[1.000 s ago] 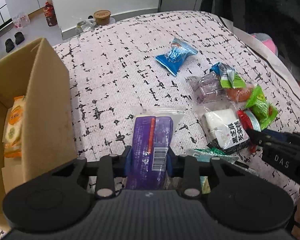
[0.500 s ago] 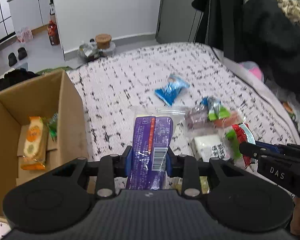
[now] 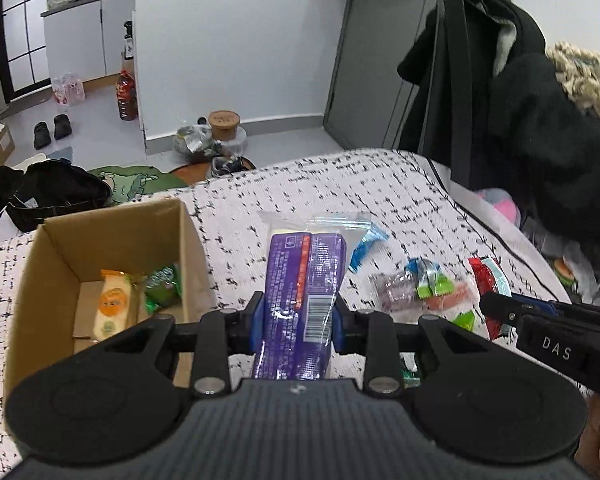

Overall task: Organize snacks
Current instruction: 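Place the purple bar in the box with the left tool while the right drops its bar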

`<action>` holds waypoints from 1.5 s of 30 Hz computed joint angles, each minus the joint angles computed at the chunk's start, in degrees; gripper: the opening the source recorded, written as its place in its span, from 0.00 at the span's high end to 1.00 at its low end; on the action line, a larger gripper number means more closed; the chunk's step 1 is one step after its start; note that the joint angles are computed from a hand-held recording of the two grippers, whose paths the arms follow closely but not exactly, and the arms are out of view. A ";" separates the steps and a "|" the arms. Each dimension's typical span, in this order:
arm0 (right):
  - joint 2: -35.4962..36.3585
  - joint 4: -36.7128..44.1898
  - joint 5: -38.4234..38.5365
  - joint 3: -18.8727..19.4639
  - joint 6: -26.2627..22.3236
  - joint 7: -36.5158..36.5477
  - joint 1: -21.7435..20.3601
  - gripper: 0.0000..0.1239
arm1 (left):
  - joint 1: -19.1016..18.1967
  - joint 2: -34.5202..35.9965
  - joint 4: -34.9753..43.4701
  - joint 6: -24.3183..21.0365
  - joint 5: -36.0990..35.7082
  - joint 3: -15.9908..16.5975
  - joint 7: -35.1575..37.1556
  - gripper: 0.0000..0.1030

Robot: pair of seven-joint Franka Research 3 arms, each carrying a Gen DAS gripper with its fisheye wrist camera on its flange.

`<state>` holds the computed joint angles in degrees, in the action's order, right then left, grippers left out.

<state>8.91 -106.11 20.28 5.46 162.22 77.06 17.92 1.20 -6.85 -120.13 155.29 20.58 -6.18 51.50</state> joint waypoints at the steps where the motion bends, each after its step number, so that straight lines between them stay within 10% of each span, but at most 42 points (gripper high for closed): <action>1: -0.02 0.18 0.27 0.19 0.12 -0.19 0.05 0.84 | 0.19 -0.28 -0.16 0.08 0.46 -0.02 -0.56 0.70; 45: 6.45 9.31 2.22 4.77 -0.58 -1.38 9.33 0.84 | 10.08 -9.52 -11.01 1.30 3.46 3.68 -7.09 0.69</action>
<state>15.36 -96.80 22.51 10.23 161.64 75.68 27.25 11.28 -16.37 -131.14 156.60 24.04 -2.51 44.41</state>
